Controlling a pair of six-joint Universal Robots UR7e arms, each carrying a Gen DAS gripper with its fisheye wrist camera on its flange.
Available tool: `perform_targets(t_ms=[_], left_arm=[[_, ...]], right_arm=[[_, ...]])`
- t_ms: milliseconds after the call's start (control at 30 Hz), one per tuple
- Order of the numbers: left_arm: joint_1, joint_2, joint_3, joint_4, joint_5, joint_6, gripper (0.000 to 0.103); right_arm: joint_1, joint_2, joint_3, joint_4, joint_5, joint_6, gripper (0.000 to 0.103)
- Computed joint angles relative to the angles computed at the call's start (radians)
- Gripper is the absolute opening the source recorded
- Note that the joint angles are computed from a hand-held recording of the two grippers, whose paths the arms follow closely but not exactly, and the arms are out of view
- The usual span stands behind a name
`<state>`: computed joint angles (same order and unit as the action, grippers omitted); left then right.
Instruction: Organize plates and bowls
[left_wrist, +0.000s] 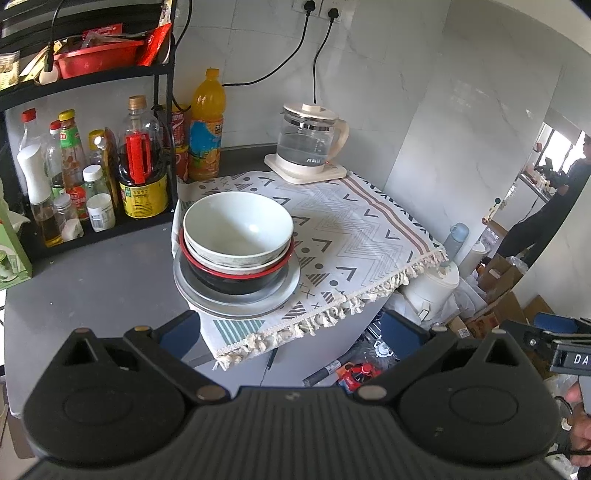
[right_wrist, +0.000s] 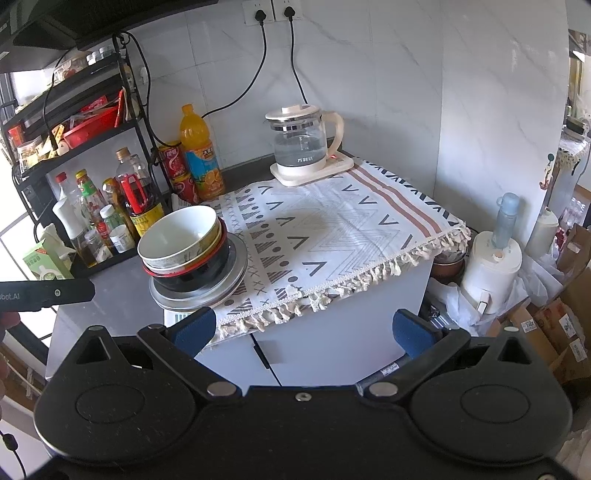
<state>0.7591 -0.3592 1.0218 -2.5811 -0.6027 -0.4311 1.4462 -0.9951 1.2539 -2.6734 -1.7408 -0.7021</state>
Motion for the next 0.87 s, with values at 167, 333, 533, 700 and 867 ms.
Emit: perform_targets(t_ms=[167, 333, 533, 700, 867], left_arm=[[-0.003, 0.007, -0.011, 0.006, 0.001, 0.001, 0.103], [-0.003, 0.008, -0.013, 0.007, 0.002, 0.000, 0.103], [-0.004, 0.016, -0.026, 0.023, 0.009, -0.019, 0.103], [-0.003, 0.020, -0.031, 0.025, 0.003, -0.020, 0.103], [-0.002, 0.027, -0.049, 0.061, 0.003, -0.036, 0.103]], right_arm=[[0.001, 0.000, 0.001, -0.001, 0.000, 0.002, 0.103], [0.001, -0.001, 0.003, -0.002, -0.002, 0.000, 0.103], [0.001, 0.000, 0.001, -0.002, -0.003, 0.000, 0.103], [0.000, 0.001, 0.000, 0.001, -0.003, -0.002, 0.103], [-0.002, 0.008, -0.017, 0.029, -0.005, -0.003, 0.103]])
